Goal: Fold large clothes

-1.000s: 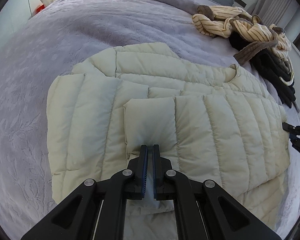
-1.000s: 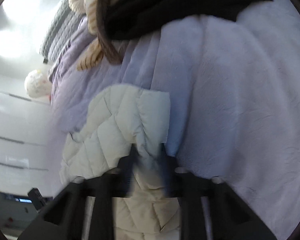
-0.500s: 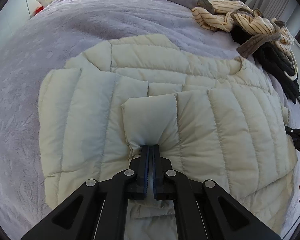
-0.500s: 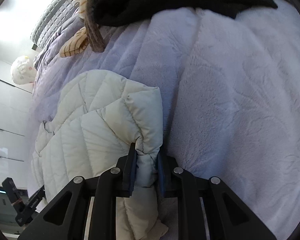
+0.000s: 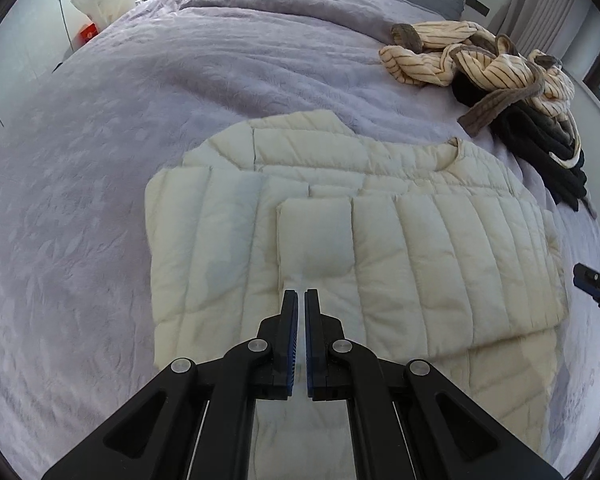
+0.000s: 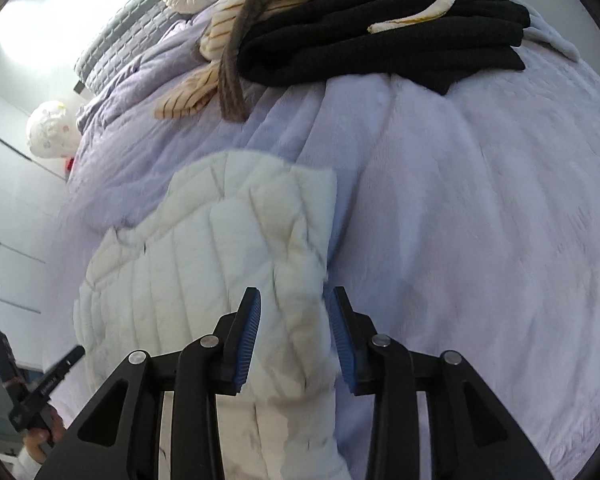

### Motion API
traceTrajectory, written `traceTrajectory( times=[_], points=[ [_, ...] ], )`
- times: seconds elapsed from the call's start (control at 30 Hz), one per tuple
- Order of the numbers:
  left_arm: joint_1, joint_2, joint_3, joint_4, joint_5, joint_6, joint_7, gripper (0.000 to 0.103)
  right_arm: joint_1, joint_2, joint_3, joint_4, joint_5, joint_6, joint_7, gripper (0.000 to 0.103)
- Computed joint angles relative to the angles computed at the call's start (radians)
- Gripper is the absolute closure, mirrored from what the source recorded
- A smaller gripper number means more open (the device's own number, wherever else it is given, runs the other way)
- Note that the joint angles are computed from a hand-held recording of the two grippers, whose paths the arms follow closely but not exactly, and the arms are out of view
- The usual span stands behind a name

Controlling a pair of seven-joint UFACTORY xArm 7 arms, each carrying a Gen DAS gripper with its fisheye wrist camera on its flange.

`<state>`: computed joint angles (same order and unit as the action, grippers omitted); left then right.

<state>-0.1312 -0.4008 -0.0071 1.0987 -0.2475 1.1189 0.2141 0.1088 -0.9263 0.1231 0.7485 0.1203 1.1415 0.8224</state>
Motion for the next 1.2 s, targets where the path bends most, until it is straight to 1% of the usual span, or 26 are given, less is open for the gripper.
traceTrajectory(
  times=[0.1,0.17,0.33,0.37,0.4,0.43,0.5,0.57,0.63,0.73,0.77,0.8,0.83,0.87,0.93,0.97,1.03,1.1,1.13,1.17,1.2],
  points=[
    [0.006,-0.036,0.009,-0.012,0.005,0.043,-0.002,0.099,0.021,-0.027,0.027,0.004,0.018,0.056,0.029,0.063],
    [0.01,-0.066,0.009,-0.025,0.023,0.072,0.003,0.099,0.036,-0.045,0.04,0.007,0.029,0.091,0.045,0.059],
    [0.009,-0.144,0.012,-0.059,0.048,0.127,0.028,0.098,0.071,-0.089,0.081,0.014,0.07,0.13,0.111,0.059],
    [0.006,-0.159,0.017,-0.062,0.044,0.142,0.034,0.088,0.078,-0.092,0.089,0.017,0.077,0.136,0.122,0.059],
    [0.007,-0.176,0.018,-0.066,0.044,0.158,0.035,0.04,0.088,-0.093,0.095,0.021,0.086,0.141,0.132,0.059],
    [0.011,-0.192,0.017,-0.069,0.047,0.163,0.029,0.005,0.099,-0.093,0.104,0.027,0.096,0.146,0.142,0.059],
    [0.011,-0.254,0.017,-0.097,0.05,0.142,0.035,0.004,0.119,-0.085,0.121,0.047,0.11,0.158,0.16,0.059],
    [0.001,-0.269,0.029,-0.085,0.042,0.186,0.05,0.004,0.138,-0.081,0.137,0.06,0.125,0.16,0.178,0.059],
    [0.002,-0.28,0.033,-0.074,0.039,0.231,0.041,0.004,0.153,-0.069,0.152,0.08,0.128,0.172,0.192,0.059],
    [0.012,-0.3,0.025,-0.064,0.067,0.289,0.041,0.004,0.171,-0.064,0.168,0.102,0.145,0.189,0.232,0.059],
    [0.015,-0.309,0.026,-0.062,0.075,0.306,0.041,0.004,0.176,-0.064,0.173,0.113,0.15,0.2,0.247,0.057],
    [0.018,-0.317,0.026,-0.061,0.08,0.315,0.042,0.003,0.181,-0.062,0.177,0.123,0.153,0.209,0.258,0.054],
    [0.021,-0.325,0.026,-0.06,0.087,0.323,0.044,0.003,0.185,-0.063,0.179,0.131,0.155,0.217,0.268,0.047],
    [0.024,-0.338,0.027,-0.061,0.095,0.332,0.049,0.003,0.189,-0.064,0.182,0.143,0.158,0.229,0.279,0.042],
    [0.028,-0.354,0.03,-0.056,0.112,0.363,0.062,0.003,0.197,-0.065,0.183,0.163,0.16,0.256,0.291,0.022],
    [0.027,-0.363,0.036,-0.053,0.113,0.381,0.071,0.003,0.198,-0.067,0.186,0.172,0.158,0.268,0.298,0.02],
    [0.03,-0.378,0.04,-0.051,0.116,0.399,0.083,0.003,0.197,-0.077,0.194,0.19,0.163,0.29,0.323,0.019],
    [0.037,-0.395,0.043,-0.052,0.121,0.415,0.086,0.003,0.199,-0.086,0.202,0.2,0.172,0.308,0.344,0.012],
    [0.041,-0.401,0.044,-0.052,0.121,0.422,0.085,0.003,0.199,-0.094,0.208,0.204,0.175,0.319,0.356,0.005],
    [0.044,-0.408,0.047,-0.051,0.122,0.435,0.084,0.003,0.199,-0.098,0.213,0.208,0.175,0.326,0.362,0.0],
    [0.046,-0.411,0.049,-0.049,0.123,0.449,0.087,0.003,0.201,-0.103,0.218,0.212,0.178,0.335,0.37,0.0]
  ],
)
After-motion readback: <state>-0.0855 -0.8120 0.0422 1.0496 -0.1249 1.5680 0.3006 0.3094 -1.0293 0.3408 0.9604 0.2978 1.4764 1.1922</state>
